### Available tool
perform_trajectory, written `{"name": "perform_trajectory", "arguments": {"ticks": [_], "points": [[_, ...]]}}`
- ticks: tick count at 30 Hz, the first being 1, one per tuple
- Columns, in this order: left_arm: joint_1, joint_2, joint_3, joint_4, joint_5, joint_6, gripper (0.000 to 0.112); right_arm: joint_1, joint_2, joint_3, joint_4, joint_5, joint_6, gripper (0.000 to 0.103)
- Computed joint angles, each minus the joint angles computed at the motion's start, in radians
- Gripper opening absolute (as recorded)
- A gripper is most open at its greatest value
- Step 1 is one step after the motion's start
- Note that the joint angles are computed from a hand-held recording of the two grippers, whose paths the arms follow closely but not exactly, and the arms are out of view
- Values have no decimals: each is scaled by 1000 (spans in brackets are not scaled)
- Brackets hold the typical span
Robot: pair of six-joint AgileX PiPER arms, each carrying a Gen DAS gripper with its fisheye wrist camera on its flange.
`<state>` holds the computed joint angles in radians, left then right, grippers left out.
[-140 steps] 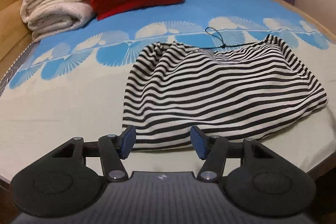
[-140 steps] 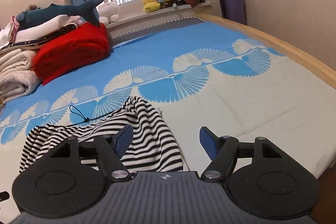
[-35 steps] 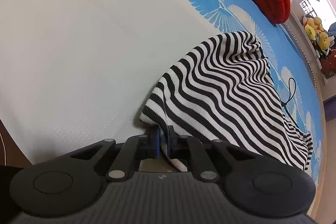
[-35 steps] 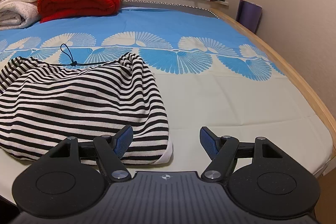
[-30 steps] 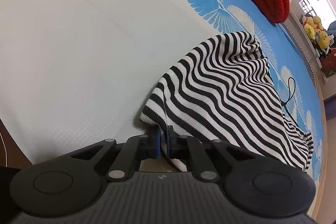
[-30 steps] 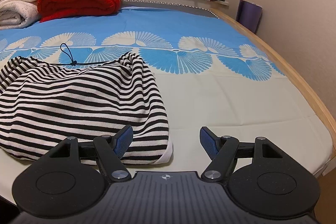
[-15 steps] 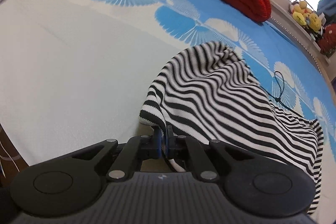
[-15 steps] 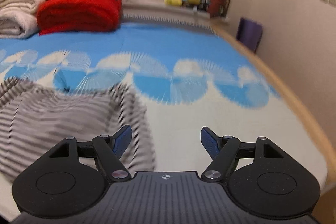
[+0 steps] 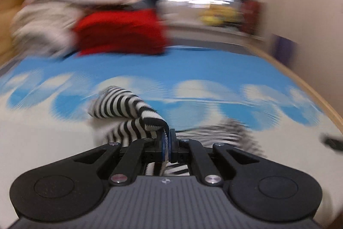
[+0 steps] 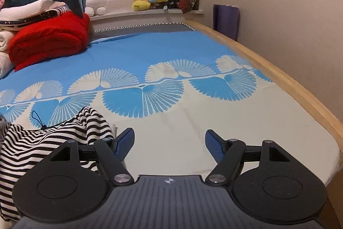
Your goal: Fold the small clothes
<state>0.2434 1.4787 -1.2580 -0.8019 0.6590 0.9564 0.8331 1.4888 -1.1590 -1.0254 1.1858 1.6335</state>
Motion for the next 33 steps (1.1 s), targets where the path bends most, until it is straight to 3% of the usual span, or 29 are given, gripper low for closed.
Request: {"name": "perform_trajectory", "arguments": {"ticks": [3, 5, 7, 9, 10, 12, 13, 17, 20, 22, 25, 29, 30, 32, 33], "points": [[-136, -90, 160, -129, -21, 261, 2, 10, -24, 14, -4, 13, 22, 74], [-215, -118, 233, -149, 8, 366, 2, 4, -35, 22, -5, 18, 31, 74], [-268, -106, 259, -116, 79, 396, 3, -4, -41, 25, 1, 17, 34, 74], [-319, -72, 241, 6, 162, 342, 9, -10, -40, 23, 10, 8, 31, 74], [-327, -67, 244, 35, 171, 326, 9, -15, -39, 23, 16, -5, 24, 74], [-301, -72, 243, 31, 163, 308, 34, -28, -35, 20, 37, -43, 5, 75], [-273, -66, 224, 22, 178, 277, 38, -41, -33, 18, 57, -83, -12, 75], [-134, 21, 9, 72, 341, 68, 39, -152, -6, 4, 258, -307, -167, 77], [-102, 73, -163, 233, 351, -25, 42, -232, 34, -19, 462, -425, -312, 77], [-77, 156, -321, 306, 401, -63, 50, -274, 58, -29, 594, -481, -410, 79], [-20, 248, -483, 344, 467, -56, 63, -309, 110, -61, 766, -486, -546, 79], [93, 298, -472, 269, 427, -30, 67, -285, 145, -85, 767, -442, -555, 77], [115, 326, -489, 298, 460, -74, 67, -279, 142, -82, 758, -440, -555, 71], [101, 378, -564, 395, 509, -221, 58, -264, 126, -71, 737, -442, -551, 41], [100, 393, -599, 384, 520, -264, 60, -257, 112, -57, 732, -458, -556, 11]]}}
